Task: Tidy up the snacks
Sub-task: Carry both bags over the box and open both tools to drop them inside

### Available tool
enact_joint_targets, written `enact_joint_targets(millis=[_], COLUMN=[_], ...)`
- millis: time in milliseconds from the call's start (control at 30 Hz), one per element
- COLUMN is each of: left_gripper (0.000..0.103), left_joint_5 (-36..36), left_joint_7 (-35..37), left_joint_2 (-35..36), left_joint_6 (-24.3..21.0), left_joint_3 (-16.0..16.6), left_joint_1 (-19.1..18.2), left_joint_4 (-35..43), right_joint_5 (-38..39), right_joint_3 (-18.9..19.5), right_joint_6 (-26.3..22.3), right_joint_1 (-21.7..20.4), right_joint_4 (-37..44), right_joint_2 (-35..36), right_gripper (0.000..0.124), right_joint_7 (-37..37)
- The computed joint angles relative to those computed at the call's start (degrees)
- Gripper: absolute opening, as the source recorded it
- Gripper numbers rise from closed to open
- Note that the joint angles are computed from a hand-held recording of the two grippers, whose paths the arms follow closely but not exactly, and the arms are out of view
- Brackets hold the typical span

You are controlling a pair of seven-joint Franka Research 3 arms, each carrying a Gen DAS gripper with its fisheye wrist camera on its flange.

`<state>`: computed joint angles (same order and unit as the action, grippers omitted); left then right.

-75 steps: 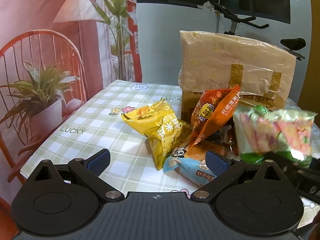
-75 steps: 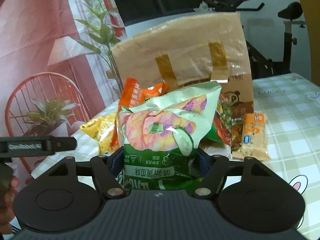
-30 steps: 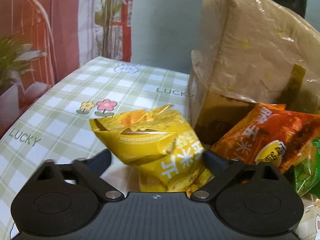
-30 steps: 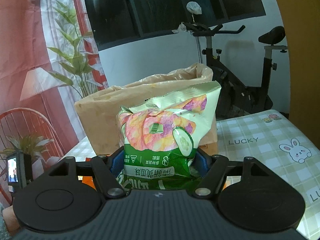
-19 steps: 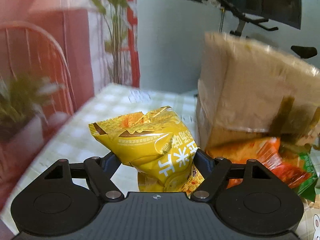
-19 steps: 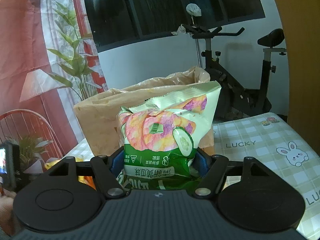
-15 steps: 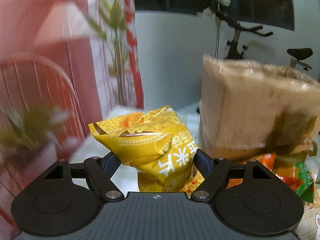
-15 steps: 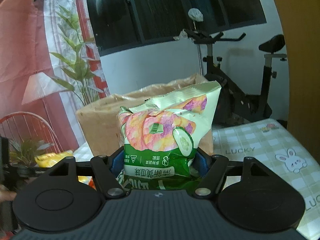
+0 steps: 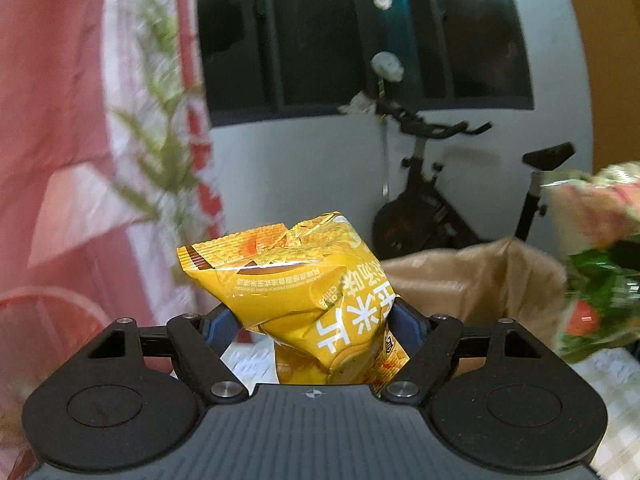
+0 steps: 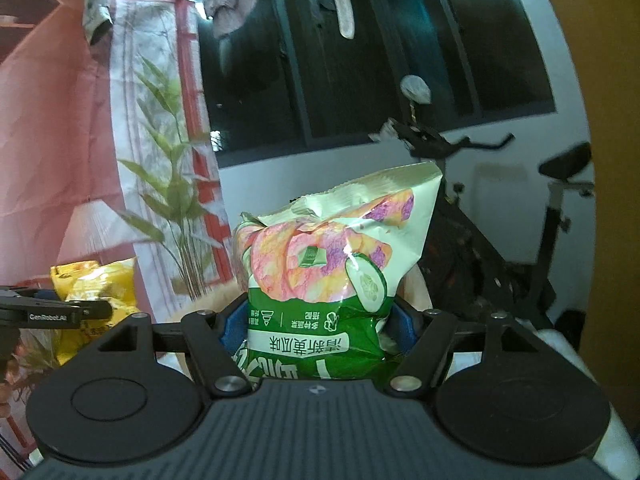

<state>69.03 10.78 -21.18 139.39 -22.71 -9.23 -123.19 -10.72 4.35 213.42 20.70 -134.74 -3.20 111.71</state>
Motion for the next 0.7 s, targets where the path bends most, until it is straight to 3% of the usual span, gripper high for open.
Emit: enact_joint_targets(millis=[100,233,400,467,567,633,700], left_gripper=[0.081,0.081,0.081,0.081,0.082,0.083,0.085], left_joint_5=[2.8,4.0,-0.7,-2.6,-3.9,-5.2,-6.5], left_joint_7=[0.5,2.9,8.9,10.1,12.7,14.9,16.2], left_joint_2=[6.8,15.0,22.6,24.5,26.6,26.1,25.5], left_joint_6=[0.1,-0.9,-1.4,-1.0,0.0,1.6,2.9], left_joint_3=[-0.4,1.3,5.0,6.6,8.6,9.6,10.1], left_joint_1=[0.6,-1.6,-4.6,-5.7,-7.1,-7.4,-7.5], left_joint_4=[6.9,14.7,21.1,22.4,23.5,22.4,21.2], right_joint_5=[-1.7,-3.2,2.9,3.6,3.5,3.6,4.4], right_joint_3=[0.0,1.4,3.0,4.4,9.5,13.0,14.0], right_joint_6=[-1.2,-3.6,-9.7,-13.4,-18.8,-20.7,-22.0], right_joint_1=[-0.5,-2.1,-1.6,-2.5,-6.8,-9.7,-10.2], right_joint_4=[5.5,14.6,25.4,28.7,31.8,33.2,34.1], right_joint_2=[3.0,8.6,16.5,19.1,21.8,23.4,24.2], right_gripper=[0.071,0.071,0.071,0.071,0.071,0.071,0.072], right_joint_7=[-1.6,-3.6,-11.6,-12.8,-12.5,-13.4,-15.1])
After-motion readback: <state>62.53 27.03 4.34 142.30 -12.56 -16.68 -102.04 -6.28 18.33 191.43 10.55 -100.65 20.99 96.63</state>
